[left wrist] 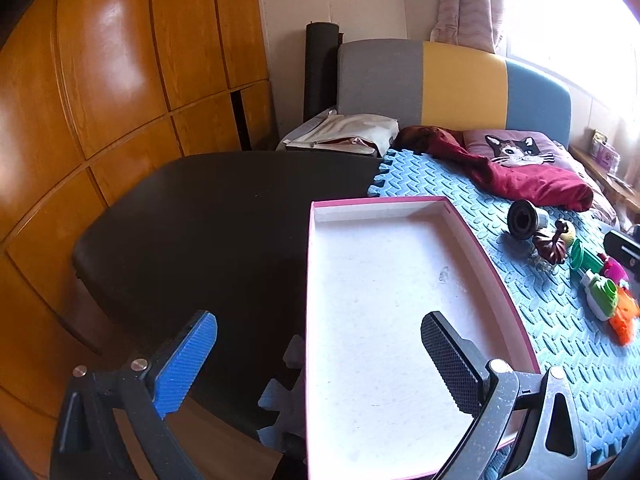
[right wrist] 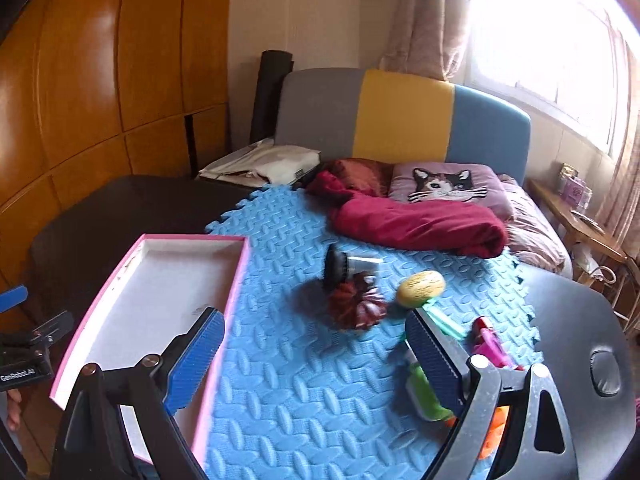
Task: Organize rigid objects
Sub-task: 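Move both tools over the toys on the blue foam mat, then grasp the brown pumpkin-shaped lid with the left tool while the right tool grasps the green plug toy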
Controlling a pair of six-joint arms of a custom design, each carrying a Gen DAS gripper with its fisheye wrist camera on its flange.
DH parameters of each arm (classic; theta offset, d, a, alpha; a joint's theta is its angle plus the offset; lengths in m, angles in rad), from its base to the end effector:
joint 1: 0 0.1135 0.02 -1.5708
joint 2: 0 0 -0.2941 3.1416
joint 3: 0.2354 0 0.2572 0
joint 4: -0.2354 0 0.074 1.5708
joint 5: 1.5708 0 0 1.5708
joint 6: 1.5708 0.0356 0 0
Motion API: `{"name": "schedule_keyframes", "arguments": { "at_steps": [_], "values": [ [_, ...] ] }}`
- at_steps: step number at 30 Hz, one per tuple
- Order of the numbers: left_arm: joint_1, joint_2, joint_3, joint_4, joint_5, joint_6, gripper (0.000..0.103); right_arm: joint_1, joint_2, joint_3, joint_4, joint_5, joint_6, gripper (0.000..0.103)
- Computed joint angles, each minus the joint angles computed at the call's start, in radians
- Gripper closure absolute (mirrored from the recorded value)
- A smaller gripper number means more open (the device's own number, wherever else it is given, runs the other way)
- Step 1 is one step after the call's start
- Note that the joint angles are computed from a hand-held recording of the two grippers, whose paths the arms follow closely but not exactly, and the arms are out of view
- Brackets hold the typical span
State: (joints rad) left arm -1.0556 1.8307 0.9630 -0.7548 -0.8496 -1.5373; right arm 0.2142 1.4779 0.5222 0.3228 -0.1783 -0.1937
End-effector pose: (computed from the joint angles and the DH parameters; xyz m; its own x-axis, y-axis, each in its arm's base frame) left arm 0.1701 -0.2462 0.1483 -0.6099 -0.2623 -0.7479 -0.4719 0.8783 0.0768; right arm 0.2663 0.0644 0.1722 -0.5000 -0.3026 -0.8114 -0.4536 0.8896 -0.0523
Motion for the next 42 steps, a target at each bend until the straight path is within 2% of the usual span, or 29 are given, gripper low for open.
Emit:
{"name": "schedule_keyframes", "arguments": {
  "at_steps": [6,10,12,15,17,21,27,31,35,39,42],
  "values": [
    [0.007,-0.005,0.002,0.063,0.008,0.076,0.0,-0.138,0.026,0.027,0.023,-0.076,-0.056,0.01],
    [0.025,-0.071,-0.082,0.278,0.055,0.145,0.0,-0.258,0.106,0.088,0.026,-0.152,-0.079,0.01],
    [0.048,-0.091,-0.101,0.351,0.113,0.164,0.0,-0.302,0.154,0.119,0.03,-0.165,-0.09,0.01],
    [0.057,-0.064,-0.065,0.368,0.133,0.207,0.0,-0.382,0.244,0.175,0.027,-0.194,-0.049,0.01],
    [0.052,-0.039,-0.034,0.358,0.132,0.228,0.0,-0.42,0.292,0.231,-0.044,-0.217,0.003,0.01],
    [0.068,0.012,0.037,0.355,0.173,0.312,0.0,-0.478,0.313,0.264,-0.064,-0.318,0.075,0.01],
    [0.111,0.045,0.091,0.443,0.25,0.438,0.0,-0.498,0.324,0.29,-0.104,-0.361,0.108,0.01],
    [0.147,0.093,0.151,0.551,0.36,0.551,0.0,-0.505,0.317,0.287,-0.1,-0.37,0.118,0.01],
    [0.182,0.16,0.228,0.613,0.482,0.614,0.0,-0.516,0.316,0.287,-0.095,-0.368,0.13,0.01],
    [0.201,0.251,0.365,0.56,0.561,0.662,0.0,-0.541,0.338,0.319,-0.127,-0.382,0.16,0.01],
    [0.192,0.316,0.476,0.471,0.49,0.698,0.0,-0.549,0.345,0.327,-0.136,-0.376,0.169,0.01]
  ]
}}
